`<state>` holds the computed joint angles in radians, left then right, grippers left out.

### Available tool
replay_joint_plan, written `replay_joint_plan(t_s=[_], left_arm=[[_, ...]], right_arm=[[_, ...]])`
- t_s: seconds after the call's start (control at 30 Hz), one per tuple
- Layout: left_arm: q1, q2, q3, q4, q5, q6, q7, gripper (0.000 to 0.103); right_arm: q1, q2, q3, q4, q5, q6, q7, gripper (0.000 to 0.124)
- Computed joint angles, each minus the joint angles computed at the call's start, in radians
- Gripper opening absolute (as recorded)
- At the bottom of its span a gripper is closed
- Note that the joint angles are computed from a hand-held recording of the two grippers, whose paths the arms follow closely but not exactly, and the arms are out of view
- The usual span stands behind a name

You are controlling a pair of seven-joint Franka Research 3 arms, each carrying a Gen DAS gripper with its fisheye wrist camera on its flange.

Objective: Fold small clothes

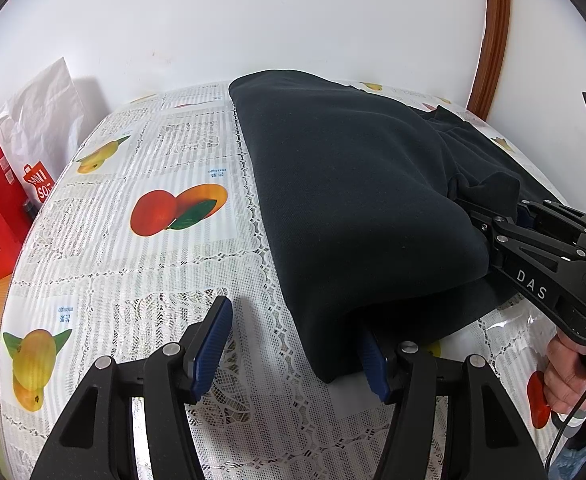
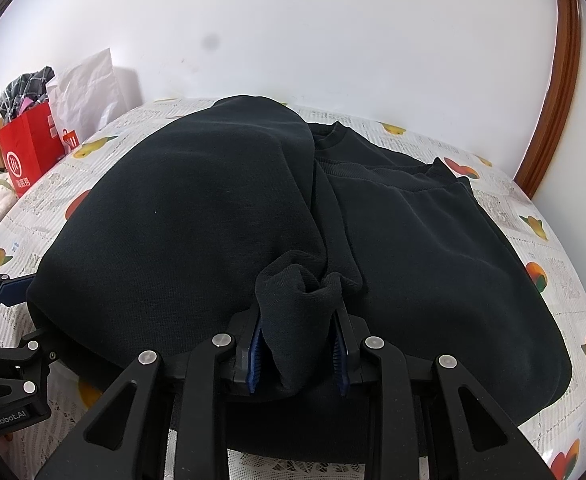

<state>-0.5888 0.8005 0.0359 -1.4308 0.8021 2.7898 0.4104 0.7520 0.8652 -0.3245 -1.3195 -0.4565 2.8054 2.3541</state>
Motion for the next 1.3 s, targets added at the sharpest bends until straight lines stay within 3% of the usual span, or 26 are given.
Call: replay_joint_plan(t_s=[0.3, 0.37, 0.43, 0.67, 0.77, 0.9, 1.03, 1.1, 1.17, 1.2, 1.3], left_arm=[[-0.001, 0.0, 0.001, 0.0, 0.0, -0.001, 0.0, 0.058], [0.01, -0.003, -0.006, -0.01, 0.0, 0.03, 0.005, 0.057], [0.032, -0.003, -0.025, -0.021, -0.018, 0.072, 0.035, 0.057], [0.01, 0.022, -0.021, 0.026, -0.039, 0.05, 0.136, 0.057], [0.013, 0.045, -0.032, 0.066, -0.077, -0.002, 0.153, 0.06], [0.028, 0.039, -0.041, 0.048, -0.107, 0.025, 0.168, 0.061], [0.007, 0.041, -0.023, 0.06, -0.101, -0.002, 0.166, 0.061], [0.015, 0.039, -0.029, 0.053, -0.106, 0.01, 0.169, 0.061], [0.02, 0.035, -0.03, 0.045, -0.108, 0.019, 0.175, 0.061], [0.02, 0.036, -0.029, 0.045, -0.109, 0.02, 0.176, 0.061], [0.016, 0.037, -0.025, 0.048, -0.109, 0.015, 0.18, 0.062]], right_arm=[[0.001, 0.0, -0.002, -0.001, 0.001, 0.001, 0.0, 0.027], [0.002, 0.0, -0.003, -0.001, 0.0, 0.0, 0.001, 0.027], [0.002, 0.0, -0.003, -0.001, 0.0, 0.0, 0.001, 0.027], [-0.015, -0.01, 0.012, -0.021, 0.018, 0.04, -0.01, 0.025], [-0.018, -0.027, 0.009, -0.063, 0.044, 0.109, -0.01, 0.021], [0.019, -0.064, -0.049, -0.154, 0.084, 0.241, 0.014, 0.017], [0.04, -0.136, -0.095, -0.28, 0.149, 0.43, 0.035, 0.015], [0.095, -0.158, -0.173, -0.337, 0.194, 0.511, 0.046, 0.014], [0.2, -0.151, -0.308, -0.401, 0.279, 0.593, 0.05, 0.013], [0.211, -0.157, -0.324, -0.428, 0.298, 0.621, 0.052, 0.013], [0.142, -0.194, -0.247, -0.461, 0.303, 0.574, 0.027, 0.013]])
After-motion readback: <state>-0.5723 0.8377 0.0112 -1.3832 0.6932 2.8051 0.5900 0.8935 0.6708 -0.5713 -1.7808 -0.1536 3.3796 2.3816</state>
